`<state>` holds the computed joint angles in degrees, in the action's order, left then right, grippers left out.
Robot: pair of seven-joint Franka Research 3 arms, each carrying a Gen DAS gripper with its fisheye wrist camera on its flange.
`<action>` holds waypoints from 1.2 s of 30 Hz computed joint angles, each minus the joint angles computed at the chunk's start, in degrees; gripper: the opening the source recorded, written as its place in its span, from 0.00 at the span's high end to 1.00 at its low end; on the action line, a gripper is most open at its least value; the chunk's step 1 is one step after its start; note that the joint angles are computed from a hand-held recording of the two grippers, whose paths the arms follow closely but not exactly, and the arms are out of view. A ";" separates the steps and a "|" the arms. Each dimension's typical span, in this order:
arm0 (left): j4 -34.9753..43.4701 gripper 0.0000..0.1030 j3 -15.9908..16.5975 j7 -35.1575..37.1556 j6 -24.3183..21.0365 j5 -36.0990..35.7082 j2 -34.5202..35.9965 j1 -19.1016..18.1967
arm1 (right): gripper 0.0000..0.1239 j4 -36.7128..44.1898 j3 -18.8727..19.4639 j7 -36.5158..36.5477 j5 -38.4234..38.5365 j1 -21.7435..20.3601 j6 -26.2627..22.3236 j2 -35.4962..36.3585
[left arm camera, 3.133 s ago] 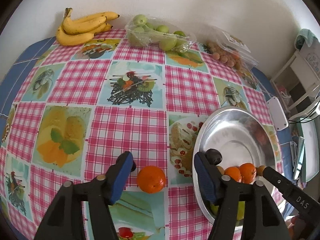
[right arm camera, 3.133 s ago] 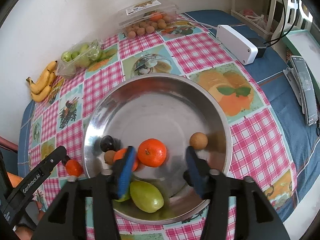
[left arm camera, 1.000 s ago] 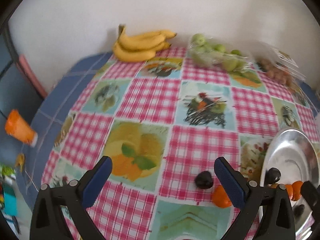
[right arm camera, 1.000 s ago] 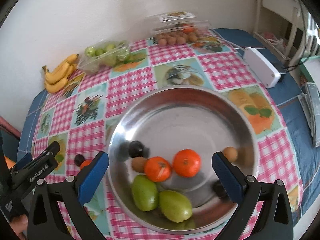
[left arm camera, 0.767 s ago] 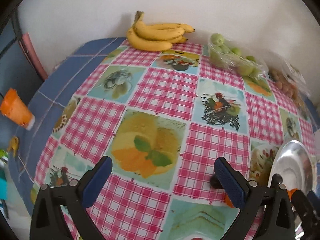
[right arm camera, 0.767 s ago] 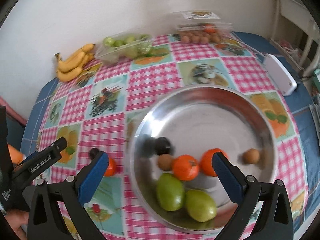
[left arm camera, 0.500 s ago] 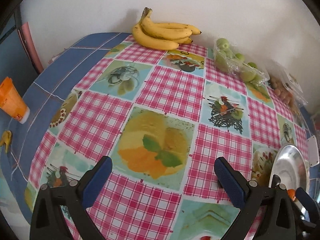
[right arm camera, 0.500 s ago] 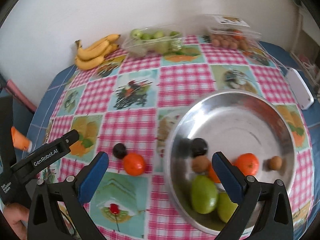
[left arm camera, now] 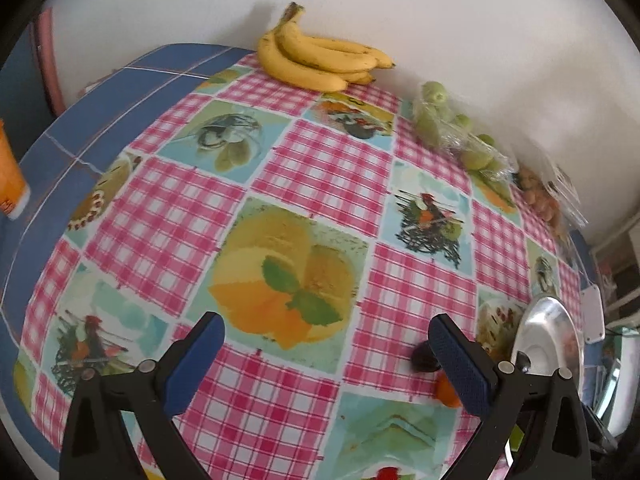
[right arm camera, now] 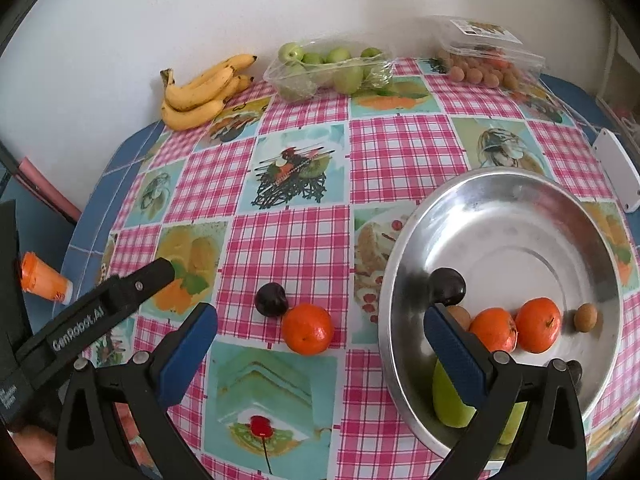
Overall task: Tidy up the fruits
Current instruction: 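Close the right gripper on the orange while the left gripper grasps the dark plum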
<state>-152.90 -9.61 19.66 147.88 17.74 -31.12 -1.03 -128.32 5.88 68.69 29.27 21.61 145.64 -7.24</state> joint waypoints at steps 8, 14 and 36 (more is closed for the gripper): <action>-0.50 0.00 0.93 0.82 0.16 -2.68 0.36 -0.43 | 0.17 -0.59 -0.78 -5.37 7.41 1.08 1.57 -0.73; -0.61 0.00 1.36 1.36 -0.39 -3.78 0.81 -0.90 | 0.21 -0.45 -0.12 -5.81 6.33 1.06 1.25 -0.32; 2.54 0.05 2.71 7.88 3.43 -8.11 7.19 -3.02 | 0.63 0.64 0.99 -1.02 -3.00 0.56 -1.64 3.25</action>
